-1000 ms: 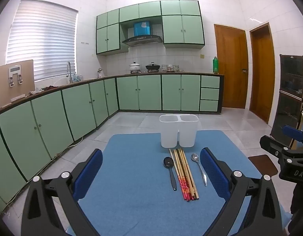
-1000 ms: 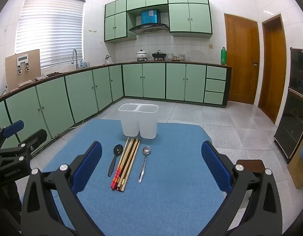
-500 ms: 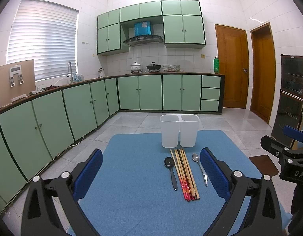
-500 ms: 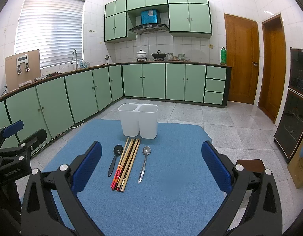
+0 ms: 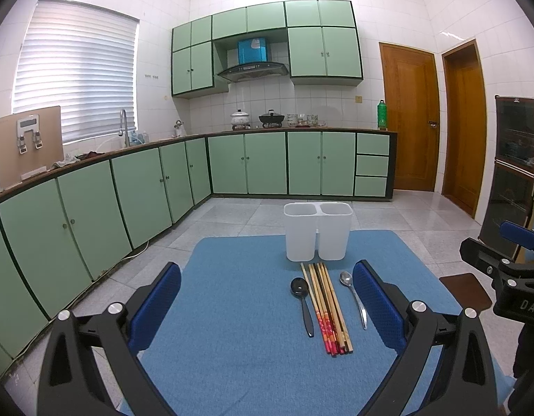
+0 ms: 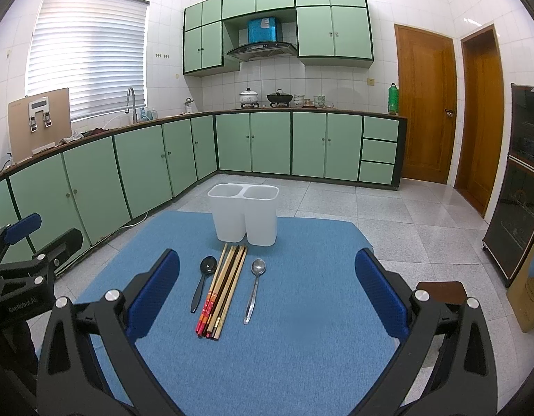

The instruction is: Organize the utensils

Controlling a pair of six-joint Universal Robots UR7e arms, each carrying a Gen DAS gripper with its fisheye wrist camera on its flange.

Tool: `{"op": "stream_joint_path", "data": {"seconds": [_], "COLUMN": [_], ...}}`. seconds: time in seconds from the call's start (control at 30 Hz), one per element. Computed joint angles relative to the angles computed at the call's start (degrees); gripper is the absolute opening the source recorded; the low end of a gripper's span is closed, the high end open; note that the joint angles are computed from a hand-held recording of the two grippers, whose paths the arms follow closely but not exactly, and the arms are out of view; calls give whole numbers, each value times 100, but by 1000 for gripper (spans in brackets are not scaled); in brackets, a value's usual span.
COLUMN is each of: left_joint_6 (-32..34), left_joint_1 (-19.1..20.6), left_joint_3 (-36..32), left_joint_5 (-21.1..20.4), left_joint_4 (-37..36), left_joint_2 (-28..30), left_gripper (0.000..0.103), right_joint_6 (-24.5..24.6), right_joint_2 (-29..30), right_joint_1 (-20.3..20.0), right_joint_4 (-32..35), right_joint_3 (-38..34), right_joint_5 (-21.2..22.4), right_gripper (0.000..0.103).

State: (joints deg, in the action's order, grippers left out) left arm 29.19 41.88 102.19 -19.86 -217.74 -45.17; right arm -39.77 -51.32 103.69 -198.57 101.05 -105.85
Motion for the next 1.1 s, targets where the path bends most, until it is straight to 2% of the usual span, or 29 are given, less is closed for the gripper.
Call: {"op": "stream_joint_path", "data": {"seconds": [1.1], "left_joint_6": [44], "left_joint_1": [57], "left_joint_3": [5], "left_joint_5": [29], "left_joint_4": [61], "left_joint_2": [-86], "left_gripper": [97], "right_joint_6": [1], "right_joint_2": [-3], "right_joint_1": [-46], "right_joint_4": [60], "right_joint_3": [-6], "right_joint_5": [3], "right_gripper": [98]}}
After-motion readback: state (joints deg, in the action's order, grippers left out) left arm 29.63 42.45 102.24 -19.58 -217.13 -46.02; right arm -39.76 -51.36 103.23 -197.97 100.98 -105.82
